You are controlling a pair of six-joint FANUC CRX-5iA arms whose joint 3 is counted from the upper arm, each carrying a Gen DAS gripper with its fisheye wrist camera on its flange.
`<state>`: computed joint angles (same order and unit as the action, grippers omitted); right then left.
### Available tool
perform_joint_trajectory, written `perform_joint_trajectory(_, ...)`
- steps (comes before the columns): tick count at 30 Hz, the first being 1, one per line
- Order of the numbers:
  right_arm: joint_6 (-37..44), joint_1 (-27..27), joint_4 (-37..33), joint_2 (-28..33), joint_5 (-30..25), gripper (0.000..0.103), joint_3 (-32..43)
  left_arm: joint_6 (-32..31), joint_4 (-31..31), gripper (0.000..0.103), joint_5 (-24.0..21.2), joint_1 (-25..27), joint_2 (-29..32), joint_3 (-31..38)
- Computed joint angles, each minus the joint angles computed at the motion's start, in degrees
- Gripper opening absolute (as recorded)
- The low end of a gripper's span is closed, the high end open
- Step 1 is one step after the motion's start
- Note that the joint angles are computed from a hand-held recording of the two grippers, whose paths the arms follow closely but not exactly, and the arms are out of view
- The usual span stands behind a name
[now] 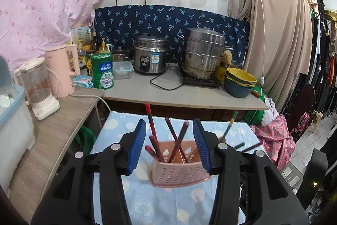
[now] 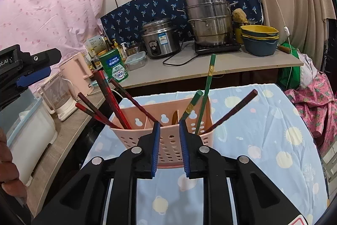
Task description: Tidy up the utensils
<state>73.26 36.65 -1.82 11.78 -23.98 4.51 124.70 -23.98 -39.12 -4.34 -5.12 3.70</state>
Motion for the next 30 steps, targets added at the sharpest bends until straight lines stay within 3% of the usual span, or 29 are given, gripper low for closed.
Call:
perform_joint_trajectory(6, -0.4, 0.3, -0.9, -3.6, -0.4, 0.024, -4.8, -0.3, 1.9, 0.047, -1.1, -1.0, -1.8, -3.8)
perform_joint_trajectory(10, -0.5, 0.5, -1.6, -5.9, -0.4, 0.031, -8.0, 0.9, 1.6, 0.049, -2.4, -2.3, -2.6, -5.8)
perform_joint_trajectory(15, -1.5, 0.9, -1.0, -8.3, -0.3, 0.032, -11.6, 3.2, -0.1, 0.055, -4.3, -4.1, -3.4, -7.6)
perform_joint_trajectory(19, -5.1, 1.4, 2.4, -10.2, 1.0, 0.043, -15.0, 4.8, -0.9, 0.063, -5.8, -5.2, -3.8, -8.5)
perform_joint_trajectory(30, -12.1, 2.5, 9.2, -13.0, 1.6, 0.055, -21.6, 9.4, -4.1, 0.081, -10.3, -9.3, -4.2, -11.4)
